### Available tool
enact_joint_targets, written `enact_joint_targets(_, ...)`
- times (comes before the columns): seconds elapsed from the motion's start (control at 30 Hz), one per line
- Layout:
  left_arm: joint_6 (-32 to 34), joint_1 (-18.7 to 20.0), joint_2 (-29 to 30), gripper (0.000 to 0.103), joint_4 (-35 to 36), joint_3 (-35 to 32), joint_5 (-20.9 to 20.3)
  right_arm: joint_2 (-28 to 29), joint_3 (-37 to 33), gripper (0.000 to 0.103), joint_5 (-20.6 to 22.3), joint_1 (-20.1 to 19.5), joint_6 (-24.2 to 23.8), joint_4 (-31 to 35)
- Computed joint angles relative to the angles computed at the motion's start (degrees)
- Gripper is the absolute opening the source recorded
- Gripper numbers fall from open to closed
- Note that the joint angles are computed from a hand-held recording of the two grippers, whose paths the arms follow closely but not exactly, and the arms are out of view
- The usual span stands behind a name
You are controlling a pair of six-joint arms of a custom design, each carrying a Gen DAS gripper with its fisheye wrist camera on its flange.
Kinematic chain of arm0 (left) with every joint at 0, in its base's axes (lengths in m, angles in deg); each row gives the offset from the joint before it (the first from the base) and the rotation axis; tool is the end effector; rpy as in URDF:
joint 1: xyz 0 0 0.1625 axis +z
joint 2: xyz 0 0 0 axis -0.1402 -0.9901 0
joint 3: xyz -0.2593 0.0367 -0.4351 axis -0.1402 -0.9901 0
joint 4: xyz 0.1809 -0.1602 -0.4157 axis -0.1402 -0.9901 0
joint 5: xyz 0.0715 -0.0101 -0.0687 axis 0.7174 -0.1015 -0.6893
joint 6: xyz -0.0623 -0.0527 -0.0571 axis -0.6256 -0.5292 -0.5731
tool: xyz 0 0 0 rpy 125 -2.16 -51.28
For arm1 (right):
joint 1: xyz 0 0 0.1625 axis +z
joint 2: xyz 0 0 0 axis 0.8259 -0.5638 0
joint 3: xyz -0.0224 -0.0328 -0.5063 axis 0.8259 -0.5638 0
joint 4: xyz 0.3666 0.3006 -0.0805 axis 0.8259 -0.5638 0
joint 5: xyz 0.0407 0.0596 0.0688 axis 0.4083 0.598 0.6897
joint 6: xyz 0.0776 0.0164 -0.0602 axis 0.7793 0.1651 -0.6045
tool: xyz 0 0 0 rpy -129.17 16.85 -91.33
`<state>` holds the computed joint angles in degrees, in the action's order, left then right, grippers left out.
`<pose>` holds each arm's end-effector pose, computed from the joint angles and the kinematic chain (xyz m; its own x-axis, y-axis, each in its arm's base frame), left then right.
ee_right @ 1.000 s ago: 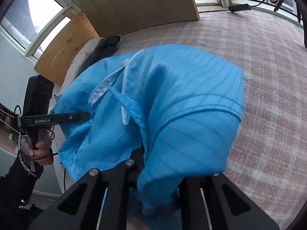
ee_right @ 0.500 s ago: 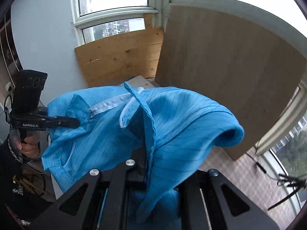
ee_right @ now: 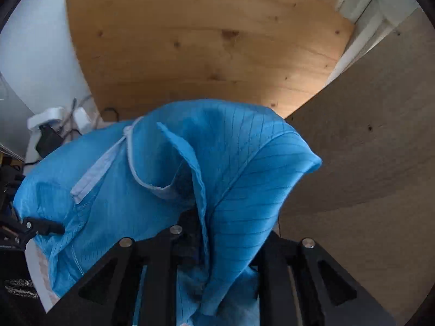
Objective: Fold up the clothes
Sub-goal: 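Carry the lifted coat with both grippers toward the stack of clothes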
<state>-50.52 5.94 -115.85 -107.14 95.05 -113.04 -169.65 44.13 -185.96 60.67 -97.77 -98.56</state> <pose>-0.3288 -0.1699 0.0271 -0.9581 0.1778 -0.2244 0.2640 0.8517 -0.4527 0.2768 -0.4008 0.2680 -0.1578 -0.8823 0.4434 -0.8095 0.3727 0.4536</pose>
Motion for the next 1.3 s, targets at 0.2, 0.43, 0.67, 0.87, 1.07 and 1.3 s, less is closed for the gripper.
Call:
enact_joint_targets(0.2, 5.86, 0.94, -1.47, 0.032, 3.04, -1.01, -4.21, -1.96, -1.12, 0.05, -1.1, -2.16, 1.86, 3.58)
enact_joint_targets(0.43, 0.19, -5.06, -20.53, 0.041, 26.48, 0.75, -2.16, -9.73, -5.94, 0.058, 7.95, -1.66, 4.85, 9.66)
enact_joint_targets(0.67, 7.96, 0.63, -22.3, 0.041, 34.1, -3.4, 9.58, -1.12, -10.35, 0.02, 17.22, -3.87, 19.55, 12.97)
enact_joint_targets(0.87, 15.46, 11.53, -8.23, 0.044, 23.96, -4.4, 5.73, 10.72, -7.19, 0.018, 6.55, -4.7, 17.98, 4.17)
enact_joint_targets(1.07, 15.44, 12.24, -12.6, 0.04, 22.39, -3.63, 4.31, 4.98, -9.28, 0.024, 11.9, -2.78, 18.25, 5.0)
enact_joint_targets(1.3, 22.96, 7.31, -16.39, 0.043, 27.07, -5.73, 4.86, -11.48, -4.58, 0.049, 15.28, -7.53, 20.69, 4.47)
